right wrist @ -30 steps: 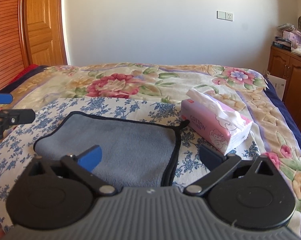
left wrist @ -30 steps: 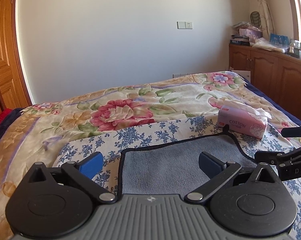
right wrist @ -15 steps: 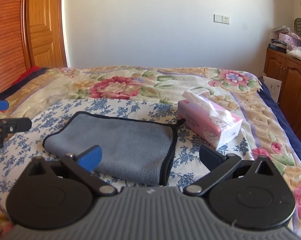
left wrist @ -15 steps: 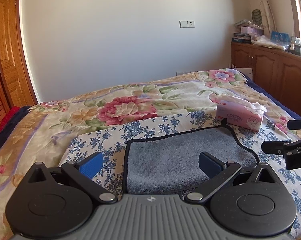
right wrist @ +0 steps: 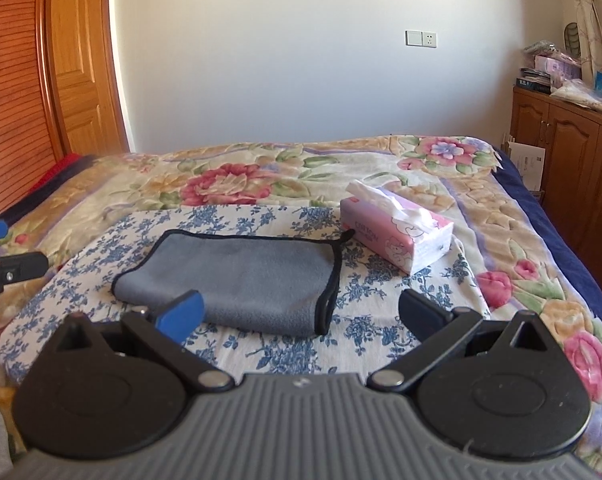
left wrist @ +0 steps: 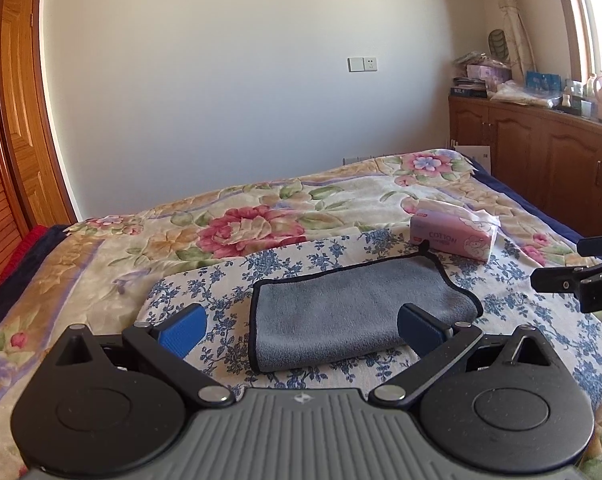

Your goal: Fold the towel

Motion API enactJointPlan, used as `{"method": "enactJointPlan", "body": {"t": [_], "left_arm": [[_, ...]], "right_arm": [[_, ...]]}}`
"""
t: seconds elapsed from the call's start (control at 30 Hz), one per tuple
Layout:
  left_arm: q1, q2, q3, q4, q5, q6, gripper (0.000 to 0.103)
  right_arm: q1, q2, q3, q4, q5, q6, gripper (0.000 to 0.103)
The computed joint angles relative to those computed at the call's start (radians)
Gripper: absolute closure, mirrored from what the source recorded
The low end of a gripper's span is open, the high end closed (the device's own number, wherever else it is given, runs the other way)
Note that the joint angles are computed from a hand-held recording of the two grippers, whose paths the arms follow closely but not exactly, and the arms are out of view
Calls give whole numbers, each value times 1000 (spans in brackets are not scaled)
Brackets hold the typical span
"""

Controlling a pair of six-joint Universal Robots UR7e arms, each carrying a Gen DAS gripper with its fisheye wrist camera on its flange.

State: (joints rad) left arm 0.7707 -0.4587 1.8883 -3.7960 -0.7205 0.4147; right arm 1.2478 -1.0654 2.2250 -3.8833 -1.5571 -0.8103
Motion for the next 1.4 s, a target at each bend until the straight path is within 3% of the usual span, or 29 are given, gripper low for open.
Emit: {"method": "enactJointPlan", "body": {"t": [0.77, 1.4], "left_arm": [[-110, -111, 221, -95, 82, -124, 0], [-147, -124, 407, -169, 127, -283, 0]], "right_arm": [[50, -89, 195, -135, 6, -45, 0], [22, -41, 309, -260, 26, -59, 0]]}}
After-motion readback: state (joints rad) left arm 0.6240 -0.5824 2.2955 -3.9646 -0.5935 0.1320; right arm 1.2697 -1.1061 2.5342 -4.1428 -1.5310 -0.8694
